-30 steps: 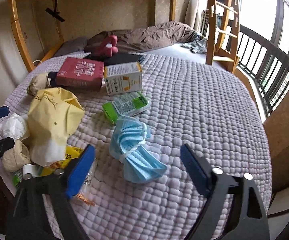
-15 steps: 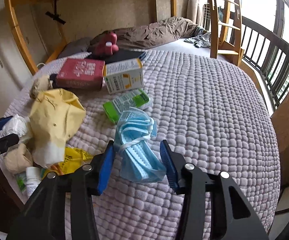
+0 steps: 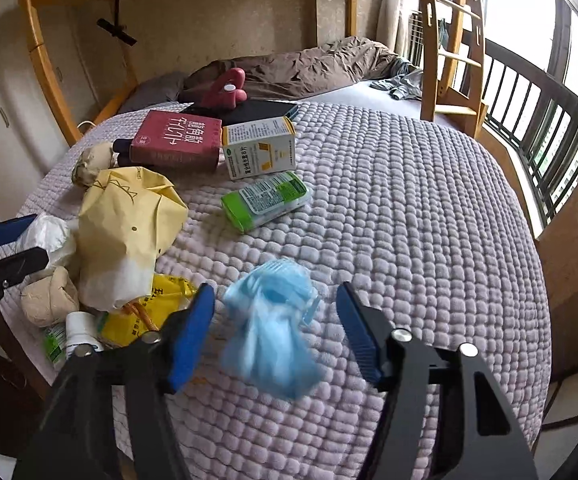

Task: Collect trash
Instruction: 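Grasp the white plastic bag with the left gripper while the right gripper grasps the blue face mask, then carry the white plastic bag and blue face mask over the white bin with both grippers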

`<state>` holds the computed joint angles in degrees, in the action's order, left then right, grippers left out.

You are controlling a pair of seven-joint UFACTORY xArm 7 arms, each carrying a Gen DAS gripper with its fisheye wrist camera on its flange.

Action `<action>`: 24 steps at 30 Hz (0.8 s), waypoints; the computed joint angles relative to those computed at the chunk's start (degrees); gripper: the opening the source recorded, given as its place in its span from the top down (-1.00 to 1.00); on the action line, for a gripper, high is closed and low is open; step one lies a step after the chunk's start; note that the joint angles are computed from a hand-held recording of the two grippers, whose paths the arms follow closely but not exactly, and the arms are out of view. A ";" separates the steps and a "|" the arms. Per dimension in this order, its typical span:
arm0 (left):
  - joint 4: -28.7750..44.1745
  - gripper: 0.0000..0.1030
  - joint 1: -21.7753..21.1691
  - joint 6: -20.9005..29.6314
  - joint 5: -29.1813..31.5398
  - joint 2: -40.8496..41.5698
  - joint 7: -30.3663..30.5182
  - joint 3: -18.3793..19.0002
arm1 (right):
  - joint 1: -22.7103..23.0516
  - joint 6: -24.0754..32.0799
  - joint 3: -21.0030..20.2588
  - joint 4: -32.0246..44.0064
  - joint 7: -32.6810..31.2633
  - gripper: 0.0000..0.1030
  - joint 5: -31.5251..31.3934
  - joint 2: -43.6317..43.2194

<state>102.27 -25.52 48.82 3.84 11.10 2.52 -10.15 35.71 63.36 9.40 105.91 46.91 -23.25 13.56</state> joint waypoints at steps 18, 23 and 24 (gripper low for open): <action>0.19 0.37 0.67 -0.80 -2.57 -0.05 -0.17 0.04 | -1.22 -4.87 1.39 -7.21 3.50 0.30 0.78 -5.14; -0.54 0.37 1.14 -1.32 -3.54 -1.31 -0.85 -0.05 | -1.70 -5.49 2.42 -7.29 3.49 0.30 0.71 -6.35; -0.69 0.37 1.18 -1.34 -3.53 -1.59 -1.02 -0.05 | -1.66 -5.44 2.64 -7.18 3.44 0.30 0.76 -6.49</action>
<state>101.58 -24.34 47.48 0.32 9.52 1.50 -10.20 34.05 57.91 12.04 98.73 50.35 -22.49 7.07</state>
